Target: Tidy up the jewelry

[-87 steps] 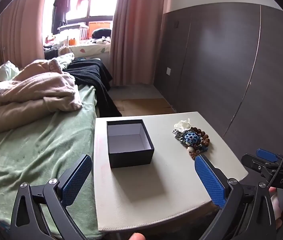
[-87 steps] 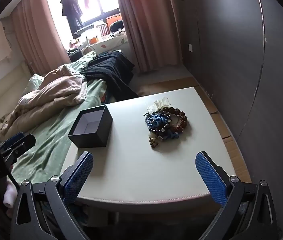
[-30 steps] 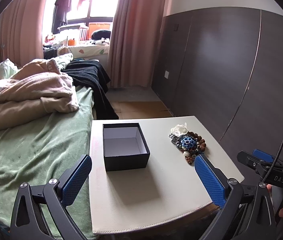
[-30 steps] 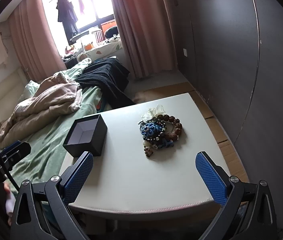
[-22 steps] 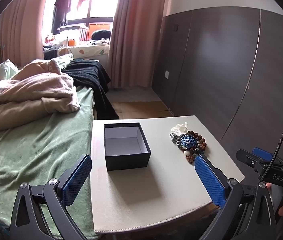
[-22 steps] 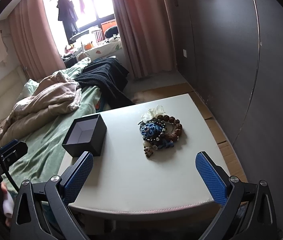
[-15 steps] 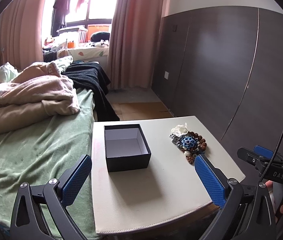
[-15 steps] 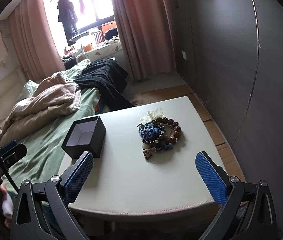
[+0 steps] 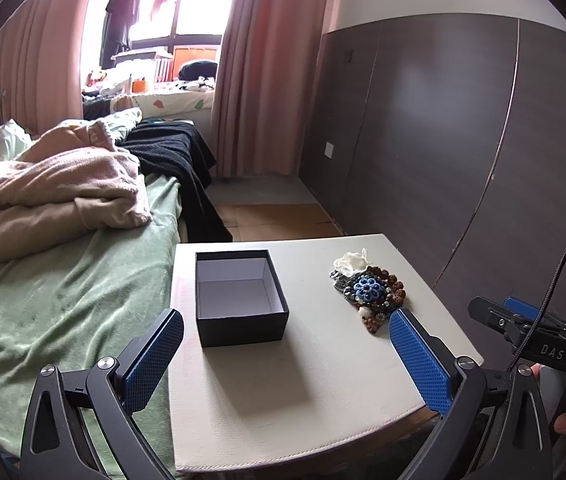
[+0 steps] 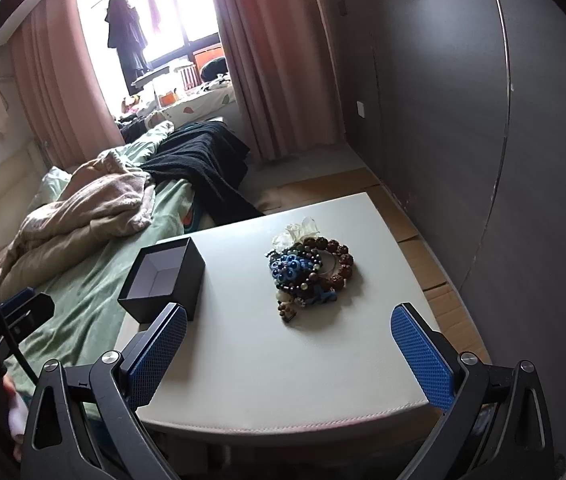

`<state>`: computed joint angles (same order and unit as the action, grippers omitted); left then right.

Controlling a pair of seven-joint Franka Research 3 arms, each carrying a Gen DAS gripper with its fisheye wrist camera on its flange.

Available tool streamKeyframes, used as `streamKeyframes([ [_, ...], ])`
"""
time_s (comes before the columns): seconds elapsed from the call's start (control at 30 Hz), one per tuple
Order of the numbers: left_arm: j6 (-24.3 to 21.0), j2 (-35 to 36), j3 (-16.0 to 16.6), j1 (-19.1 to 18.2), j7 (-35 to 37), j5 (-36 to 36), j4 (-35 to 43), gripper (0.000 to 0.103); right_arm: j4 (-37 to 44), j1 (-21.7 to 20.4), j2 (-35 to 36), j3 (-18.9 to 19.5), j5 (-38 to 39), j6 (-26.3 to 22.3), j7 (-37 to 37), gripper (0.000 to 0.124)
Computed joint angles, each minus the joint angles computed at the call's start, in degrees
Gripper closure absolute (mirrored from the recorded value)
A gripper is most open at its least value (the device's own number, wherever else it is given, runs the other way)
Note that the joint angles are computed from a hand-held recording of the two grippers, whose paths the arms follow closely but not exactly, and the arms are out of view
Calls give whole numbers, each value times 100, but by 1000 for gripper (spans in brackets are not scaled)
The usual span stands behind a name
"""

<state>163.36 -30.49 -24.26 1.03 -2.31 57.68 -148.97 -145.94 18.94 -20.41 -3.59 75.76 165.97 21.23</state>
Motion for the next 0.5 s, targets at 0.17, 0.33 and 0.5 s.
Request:
streamKeyframes([
  [0.17, 37, 265, -54, 79, -132, 159, 212, 1, 134, -148, 160, 70, -521, -45, 709, 21],
  [0.33, 167, 639, -6, 105, -344, 480, 487, 1, 350, -256, 441, 72, -1093, -67, 1480, 21],
  [0.5, 402, 1178, 204, 13, -428, 801, 815, 2, 671, -425, 843, 57, -1491, -291, 2299, 21],
])
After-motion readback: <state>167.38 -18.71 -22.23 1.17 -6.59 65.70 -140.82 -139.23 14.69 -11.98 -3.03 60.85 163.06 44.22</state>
